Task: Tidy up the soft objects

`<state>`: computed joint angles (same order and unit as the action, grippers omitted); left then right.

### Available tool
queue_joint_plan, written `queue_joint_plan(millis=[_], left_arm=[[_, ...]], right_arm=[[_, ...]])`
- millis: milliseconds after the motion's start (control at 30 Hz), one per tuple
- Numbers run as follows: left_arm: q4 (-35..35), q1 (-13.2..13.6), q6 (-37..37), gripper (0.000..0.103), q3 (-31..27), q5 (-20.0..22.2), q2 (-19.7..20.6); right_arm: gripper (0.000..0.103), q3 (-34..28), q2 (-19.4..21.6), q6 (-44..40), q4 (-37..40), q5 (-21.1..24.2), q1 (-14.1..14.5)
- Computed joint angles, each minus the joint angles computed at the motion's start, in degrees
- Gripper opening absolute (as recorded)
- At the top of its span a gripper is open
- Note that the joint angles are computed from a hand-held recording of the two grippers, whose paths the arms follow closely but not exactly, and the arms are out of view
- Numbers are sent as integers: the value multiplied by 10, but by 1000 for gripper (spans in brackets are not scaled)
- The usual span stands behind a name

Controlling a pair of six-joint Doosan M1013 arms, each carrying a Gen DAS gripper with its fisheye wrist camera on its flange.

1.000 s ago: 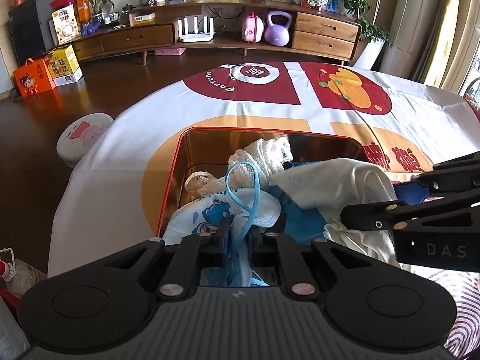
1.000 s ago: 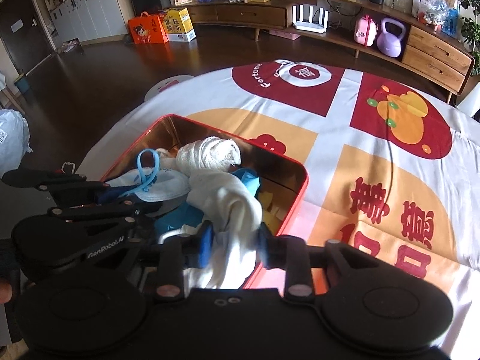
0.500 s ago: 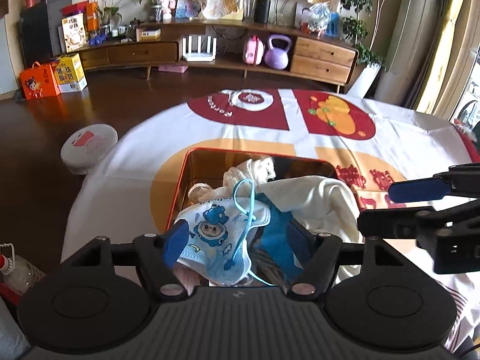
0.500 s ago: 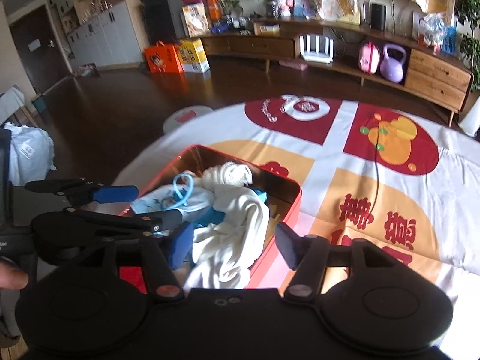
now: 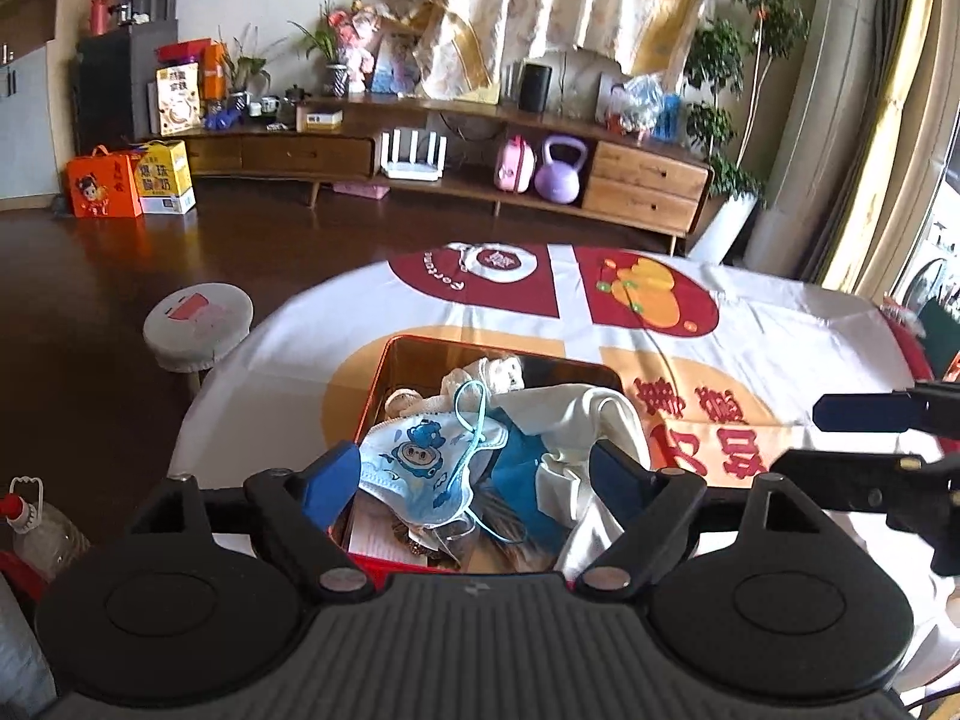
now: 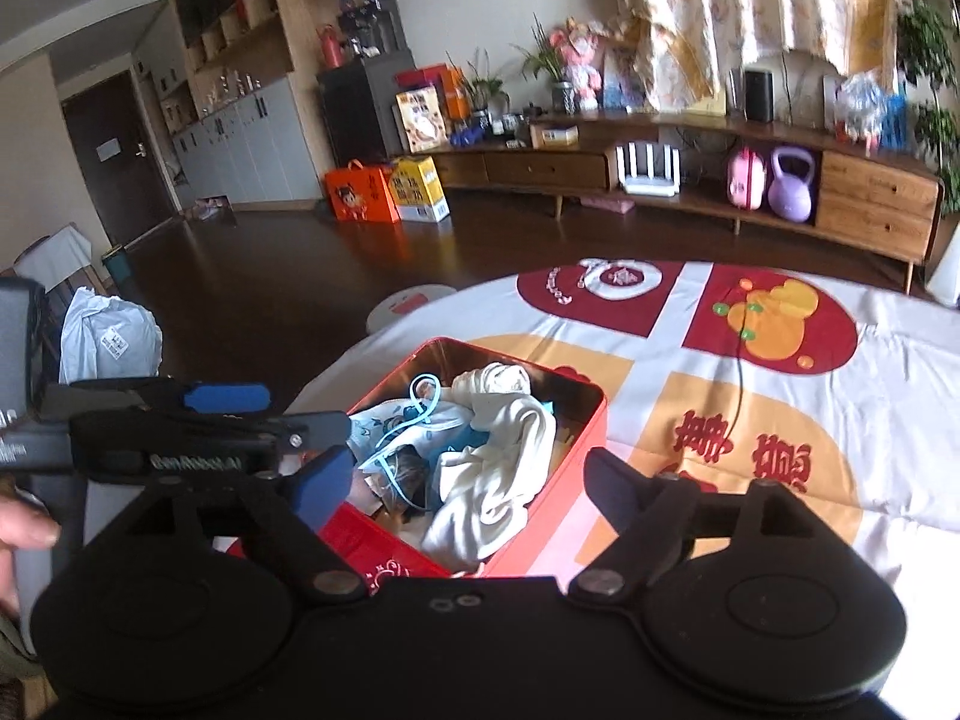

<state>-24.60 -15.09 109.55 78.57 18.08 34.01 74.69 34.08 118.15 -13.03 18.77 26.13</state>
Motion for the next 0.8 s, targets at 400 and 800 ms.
queue_joint_plan(millis=[400, 800], left_arm=[[-131, -7, 137, 103, 53, -37, -35], [-114, -22, 118, 103, 91, -86, -60]], right_arm=[[103, 72, -34, 301, -297, -69, 9], [103, 112, -52, 560, -539, -60, 22]])
